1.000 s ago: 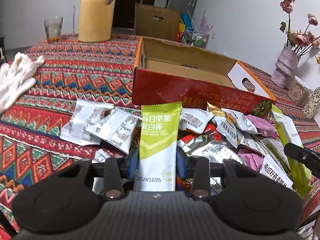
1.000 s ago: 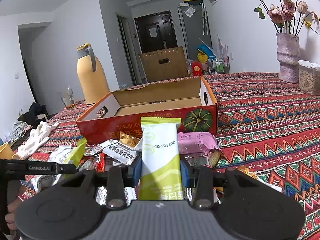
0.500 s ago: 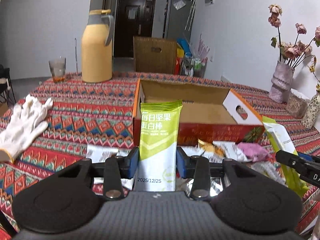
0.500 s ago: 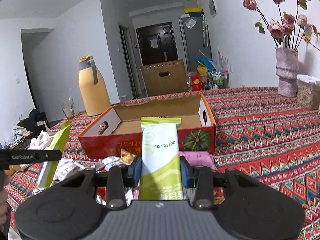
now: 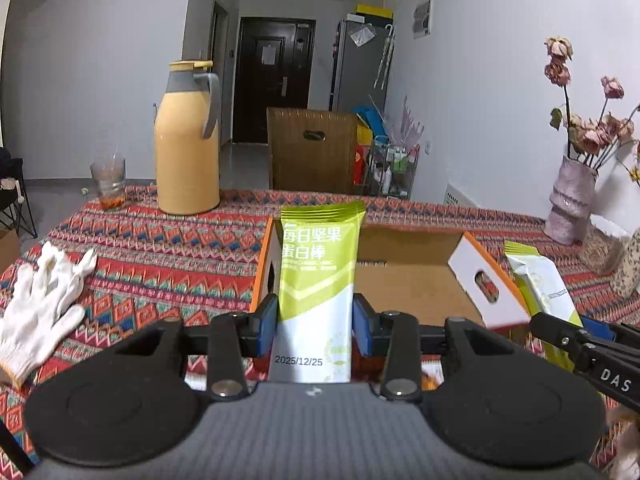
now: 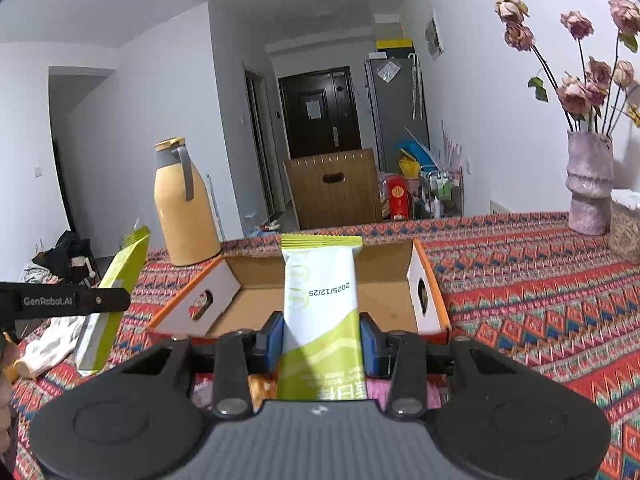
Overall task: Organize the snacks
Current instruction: 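Carry the green packet into the box and open the left gripper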
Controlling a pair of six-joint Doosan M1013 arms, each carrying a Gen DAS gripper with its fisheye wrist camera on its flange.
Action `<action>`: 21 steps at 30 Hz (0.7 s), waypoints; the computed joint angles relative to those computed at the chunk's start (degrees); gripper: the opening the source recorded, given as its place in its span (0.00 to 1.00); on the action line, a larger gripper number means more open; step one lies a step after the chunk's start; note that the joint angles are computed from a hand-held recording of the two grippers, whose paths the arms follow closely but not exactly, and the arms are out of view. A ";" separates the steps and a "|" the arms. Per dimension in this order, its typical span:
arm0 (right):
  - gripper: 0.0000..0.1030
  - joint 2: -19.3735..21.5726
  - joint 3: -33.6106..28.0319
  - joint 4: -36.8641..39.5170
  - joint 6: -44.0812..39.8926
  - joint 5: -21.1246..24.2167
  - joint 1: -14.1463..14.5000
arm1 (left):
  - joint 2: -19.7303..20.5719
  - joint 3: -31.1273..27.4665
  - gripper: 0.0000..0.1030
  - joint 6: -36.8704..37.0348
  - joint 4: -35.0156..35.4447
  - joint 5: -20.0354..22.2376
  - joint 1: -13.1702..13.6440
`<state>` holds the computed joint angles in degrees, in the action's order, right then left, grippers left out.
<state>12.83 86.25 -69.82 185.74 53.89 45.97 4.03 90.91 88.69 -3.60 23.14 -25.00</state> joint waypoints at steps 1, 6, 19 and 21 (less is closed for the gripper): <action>0.37 0.16 -0.35 -0.01 -0.32 -0.29 -0.42 | 0.44 -0.66 0.38 -0.73 0.63 -0.02 -0.14; 0.37 1.13 -2.48 1.16 -2.92 -2.07 -3.06 | 2.62 -3.78 0.38 -3.74 3.21 0.55 -0.77; 0.37 6.40 -9.40 13.07 -14.52 -4.75 -9.63 | 10.63 -12.90 0.38 -14.52 13.75 5.47 -2.58; 0.37 7.08 -9.85 14.64 -15.43 -4.52 -10.41 | 12.06 -14.22 0.38 -15.63 14.63 7.45 -2.69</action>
